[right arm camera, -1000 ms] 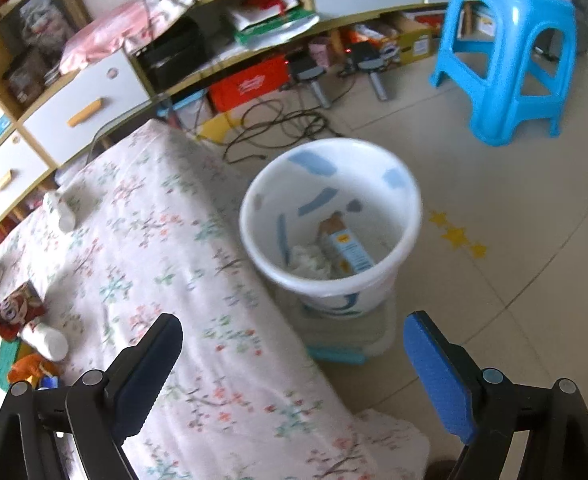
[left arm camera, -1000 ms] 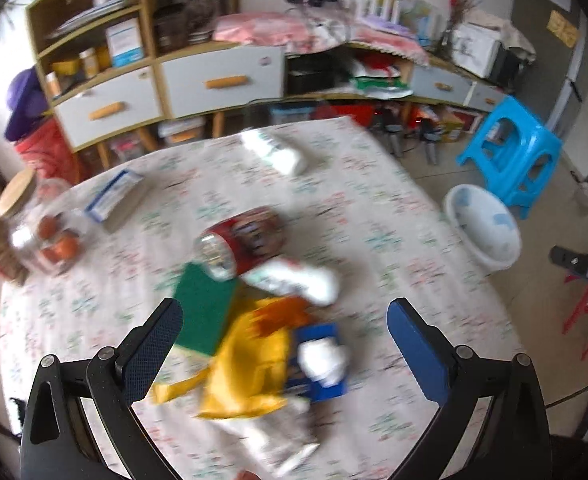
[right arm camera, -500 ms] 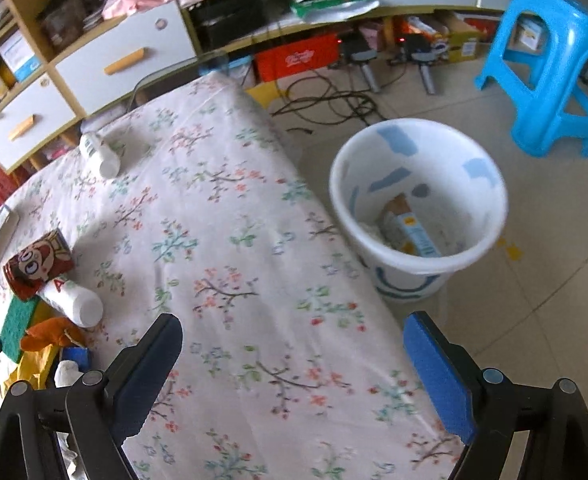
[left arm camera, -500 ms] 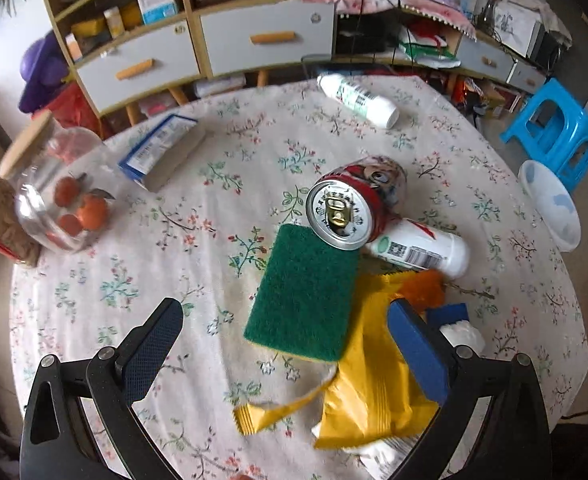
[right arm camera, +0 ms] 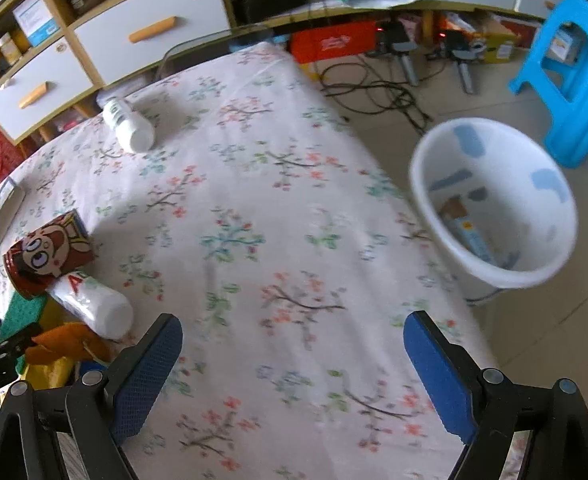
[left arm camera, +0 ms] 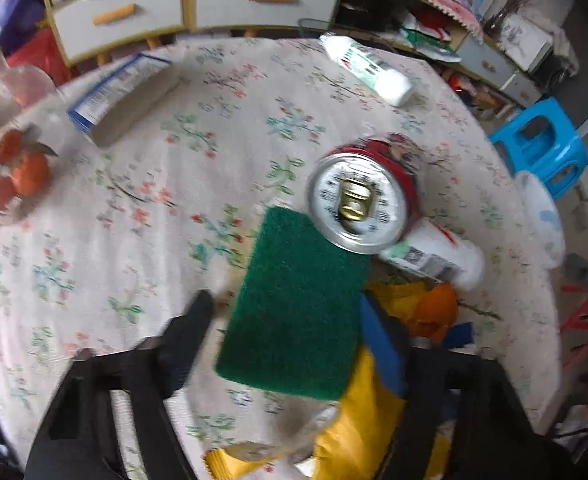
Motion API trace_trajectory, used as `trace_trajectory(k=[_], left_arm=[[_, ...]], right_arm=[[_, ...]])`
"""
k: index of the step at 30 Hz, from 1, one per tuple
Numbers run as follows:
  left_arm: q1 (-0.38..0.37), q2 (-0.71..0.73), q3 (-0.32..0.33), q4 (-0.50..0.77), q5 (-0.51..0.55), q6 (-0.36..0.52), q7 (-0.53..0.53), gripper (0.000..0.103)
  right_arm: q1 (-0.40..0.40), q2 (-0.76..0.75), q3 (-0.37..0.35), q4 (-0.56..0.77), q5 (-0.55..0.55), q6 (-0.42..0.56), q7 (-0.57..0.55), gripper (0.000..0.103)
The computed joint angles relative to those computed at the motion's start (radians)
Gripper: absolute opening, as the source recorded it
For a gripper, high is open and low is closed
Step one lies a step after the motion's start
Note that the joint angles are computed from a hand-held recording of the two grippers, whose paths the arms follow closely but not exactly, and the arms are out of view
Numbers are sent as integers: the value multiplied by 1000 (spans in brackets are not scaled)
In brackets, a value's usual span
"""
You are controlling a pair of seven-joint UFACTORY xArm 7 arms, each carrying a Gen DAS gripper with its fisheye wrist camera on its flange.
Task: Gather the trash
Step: 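Return both tools to the table and grasp the green sponge with the left gripper, then grasp the white bottle with the right gripper while the left gripper holds the sponge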
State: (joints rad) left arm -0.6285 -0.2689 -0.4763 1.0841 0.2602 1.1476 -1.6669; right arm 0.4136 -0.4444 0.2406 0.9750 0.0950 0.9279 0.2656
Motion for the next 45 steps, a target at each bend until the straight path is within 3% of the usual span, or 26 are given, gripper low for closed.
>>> trace_trajectory(k=[13,25,30,34,38,39,42,45], left_arm=[[7,-104,-42,-3,1,109,-94,61],[53,-221,-98,-35,-48,174,-107,61],[59,-258,-110,-50,-72,191,-104,61],[69,-283,-122,-57,-87,205,-103,61],[80,-308,-138,-55,-95,219,-104,61],[83,-314,-141,-55,-97,223,-105,61],[92,-333,-149,-59,-109,232,-110,61],[100,-348,-157,-63,-122,236,-116,61]], right_arm=[[107,146,41,39,42,-134,-74,93],[158,296,38,101,148,-193,-146,88],[172,334,29,114,246,-216,-213,86],[176,345,33,115,279,-214,-255,77],[173,344,29,120,307,-194,-282,51],[172,342,25,124,323,-173,-291,51],[167,321,30,126,299,-151,-287,51],[165,303,39,126,253,-182,-272,69]])
